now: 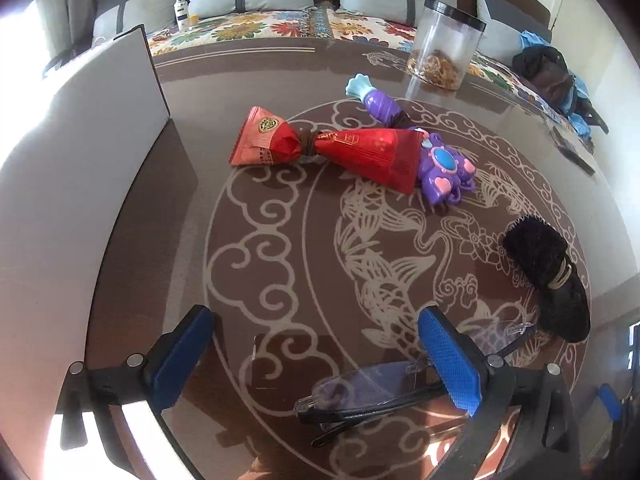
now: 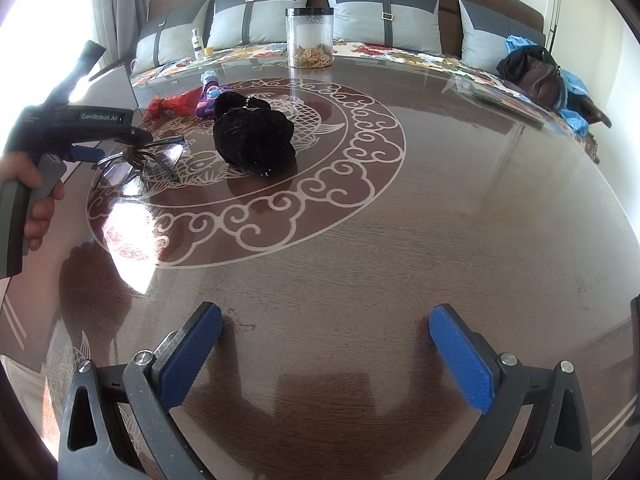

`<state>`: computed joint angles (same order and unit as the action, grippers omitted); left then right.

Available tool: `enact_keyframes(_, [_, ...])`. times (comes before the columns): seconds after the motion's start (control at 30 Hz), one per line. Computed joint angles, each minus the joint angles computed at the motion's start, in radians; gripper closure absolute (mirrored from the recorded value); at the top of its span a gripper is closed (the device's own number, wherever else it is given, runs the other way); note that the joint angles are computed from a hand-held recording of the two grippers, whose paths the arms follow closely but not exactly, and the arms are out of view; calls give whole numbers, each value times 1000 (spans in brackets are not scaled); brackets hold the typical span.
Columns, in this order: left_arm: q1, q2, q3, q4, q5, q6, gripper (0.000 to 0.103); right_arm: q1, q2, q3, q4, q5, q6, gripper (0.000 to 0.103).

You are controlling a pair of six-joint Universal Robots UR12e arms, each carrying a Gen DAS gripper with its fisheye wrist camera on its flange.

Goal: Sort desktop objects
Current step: 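Move the left tool to the rubber-banded eyeglasses and grasp them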

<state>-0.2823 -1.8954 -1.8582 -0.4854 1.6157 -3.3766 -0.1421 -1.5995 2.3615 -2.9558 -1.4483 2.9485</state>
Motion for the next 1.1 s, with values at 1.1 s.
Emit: enact_keyframes(1.1, [-88,117,-161,47,-129,464,0,1,-1,2,-2,-2,3,0])
